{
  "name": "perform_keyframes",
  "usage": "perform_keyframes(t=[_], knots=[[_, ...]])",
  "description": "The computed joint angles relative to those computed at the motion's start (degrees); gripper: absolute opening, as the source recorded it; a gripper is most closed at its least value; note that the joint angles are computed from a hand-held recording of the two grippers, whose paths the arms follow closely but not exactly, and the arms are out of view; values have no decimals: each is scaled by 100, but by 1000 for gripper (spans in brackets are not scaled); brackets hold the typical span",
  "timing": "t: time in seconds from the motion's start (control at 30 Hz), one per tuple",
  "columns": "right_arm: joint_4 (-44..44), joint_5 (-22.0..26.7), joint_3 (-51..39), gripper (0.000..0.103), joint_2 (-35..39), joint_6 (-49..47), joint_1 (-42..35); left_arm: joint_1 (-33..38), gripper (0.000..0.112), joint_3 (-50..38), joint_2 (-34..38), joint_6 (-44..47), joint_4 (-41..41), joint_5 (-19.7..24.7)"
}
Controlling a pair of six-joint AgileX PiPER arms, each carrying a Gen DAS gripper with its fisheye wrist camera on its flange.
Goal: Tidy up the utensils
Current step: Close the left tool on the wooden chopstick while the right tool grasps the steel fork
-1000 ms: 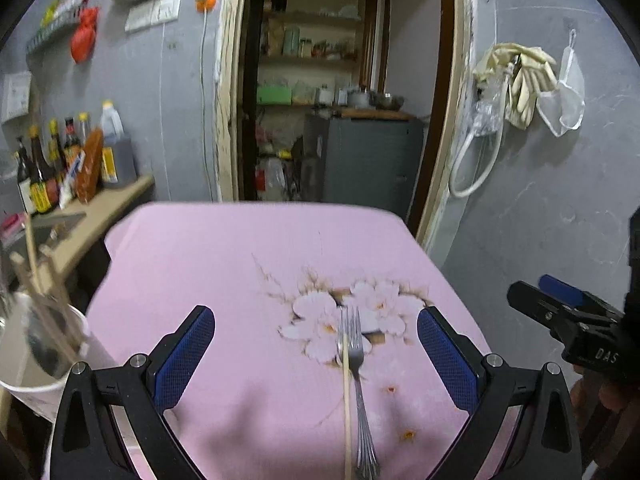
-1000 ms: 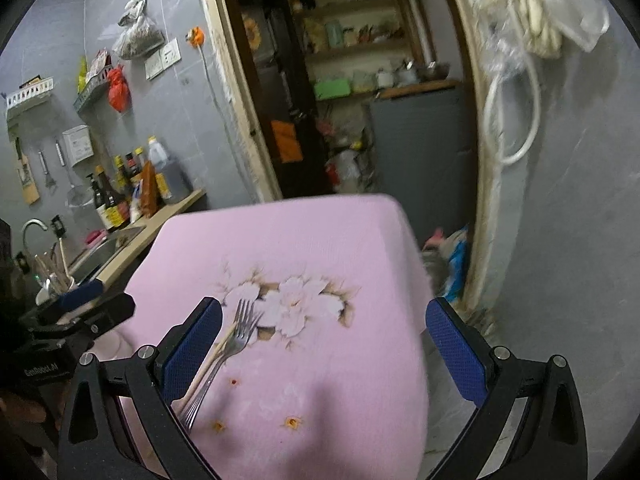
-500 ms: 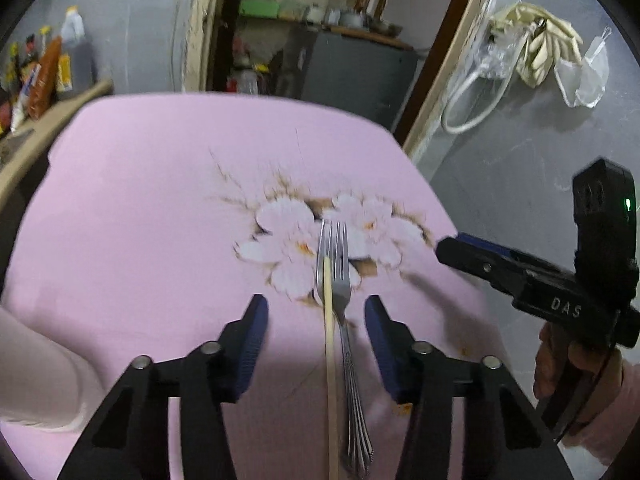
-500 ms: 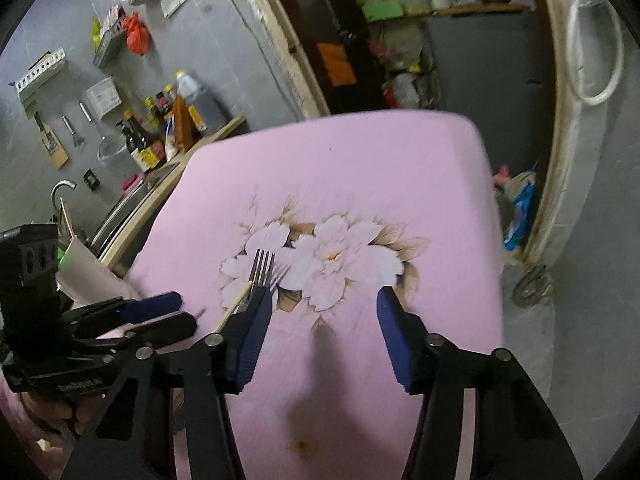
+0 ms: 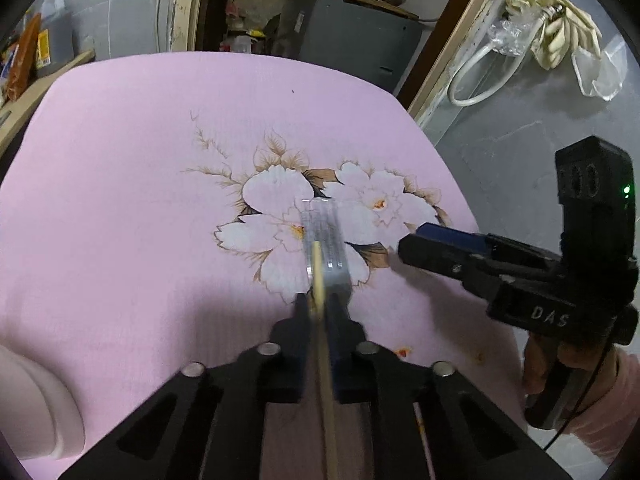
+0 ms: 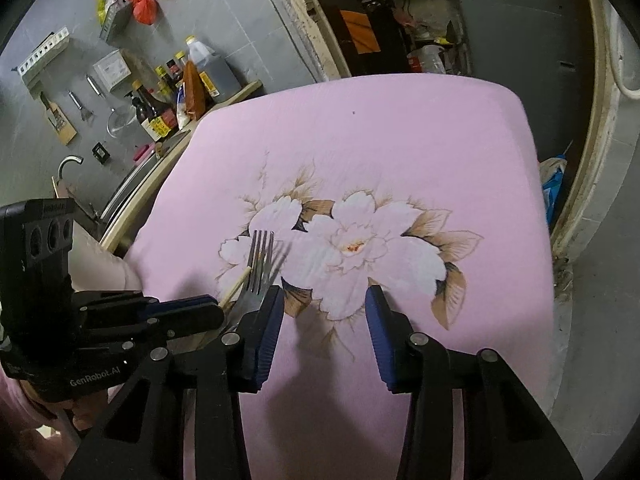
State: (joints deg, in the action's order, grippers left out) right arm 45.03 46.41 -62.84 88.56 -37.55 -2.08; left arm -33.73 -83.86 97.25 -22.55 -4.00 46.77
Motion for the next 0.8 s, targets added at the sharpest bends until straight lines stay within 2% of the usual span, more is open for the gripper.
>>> perform_keyframes(t=[0.27, 0.67, 0.8], knots=[[21, 459, -627, 38, 522, -188, 72, 211, 5, 299, -200, 120, -329, -191], [-15, 1222, -1769, 34, 1347, -405, 281, 358, 6, 286, -215, -55, -189, 116], [-48, 1560, -2095, 21, 1572, -430, 317, 420, 6, 20, -84, 59, -359, 474]])
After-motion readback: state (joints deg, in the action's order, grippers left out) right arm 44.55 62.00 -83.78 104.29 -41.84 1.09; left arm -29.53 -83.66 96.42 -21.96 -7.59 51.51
